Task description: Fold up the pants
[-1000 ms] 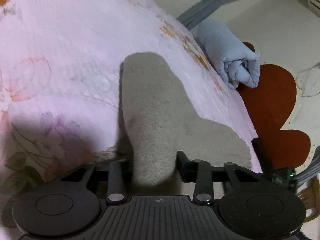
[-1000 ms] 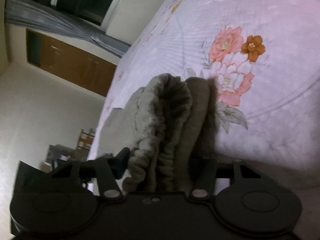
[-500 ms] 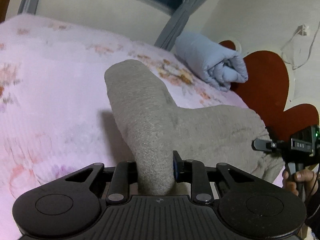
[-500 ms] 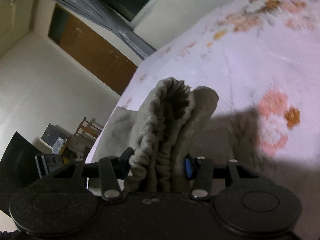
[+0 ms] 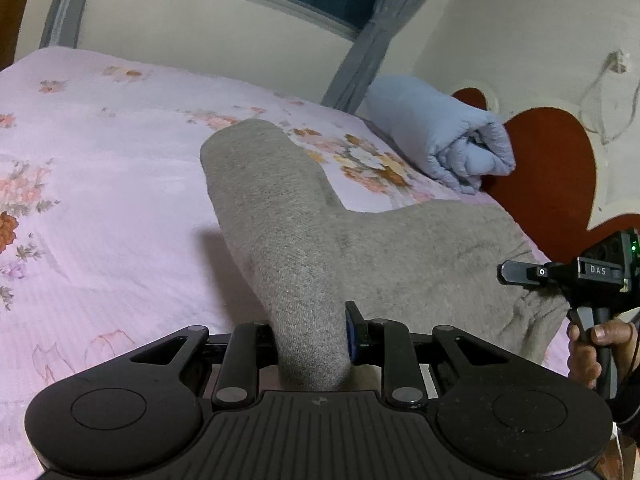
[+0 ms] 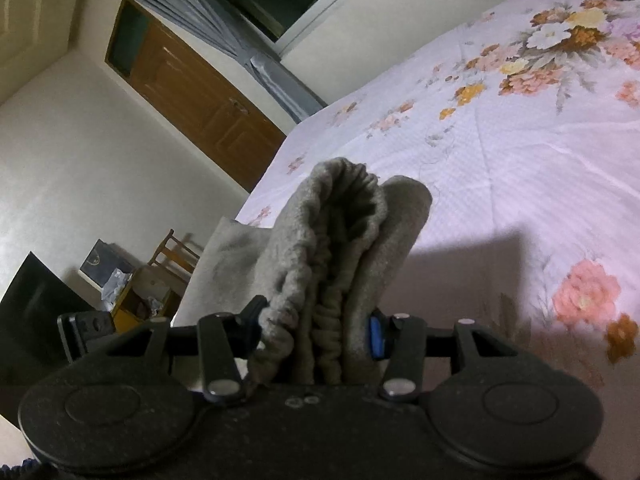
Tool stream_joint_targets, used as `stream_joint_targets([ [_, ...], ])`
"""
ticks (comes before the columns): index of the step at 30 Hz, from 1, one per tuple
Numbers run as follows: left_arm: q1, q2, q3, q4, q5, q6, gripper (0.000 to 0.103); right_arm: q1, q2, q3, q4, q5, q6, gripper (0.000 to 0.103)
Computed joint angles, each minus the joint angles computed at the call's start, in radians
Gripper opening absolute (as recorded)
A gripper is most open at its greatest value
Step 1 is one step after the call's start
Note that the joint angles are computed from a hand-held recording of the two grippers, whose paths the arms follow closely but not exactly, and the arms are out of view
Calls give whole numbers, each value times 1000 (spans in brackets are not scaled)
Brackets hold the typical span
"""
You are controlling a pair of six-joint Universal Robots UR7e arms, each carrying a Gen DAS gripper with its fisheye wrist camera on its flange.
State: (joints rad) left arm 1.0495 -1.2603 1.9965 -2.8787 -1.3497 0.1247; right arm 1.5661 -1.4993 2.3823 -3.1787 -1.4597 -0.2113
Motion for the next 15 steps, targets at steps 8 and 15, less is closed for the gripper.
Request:
stream_joint_targets([
  [8, 119, 166, -158, 10, -40, -17, 25, -41, 181, -167, 60, 15, -24, 41],
  [15, 285, 285, -243, -2, -303, -166, 42, -154, 273, -212, 65, 8, 3, 40],
])
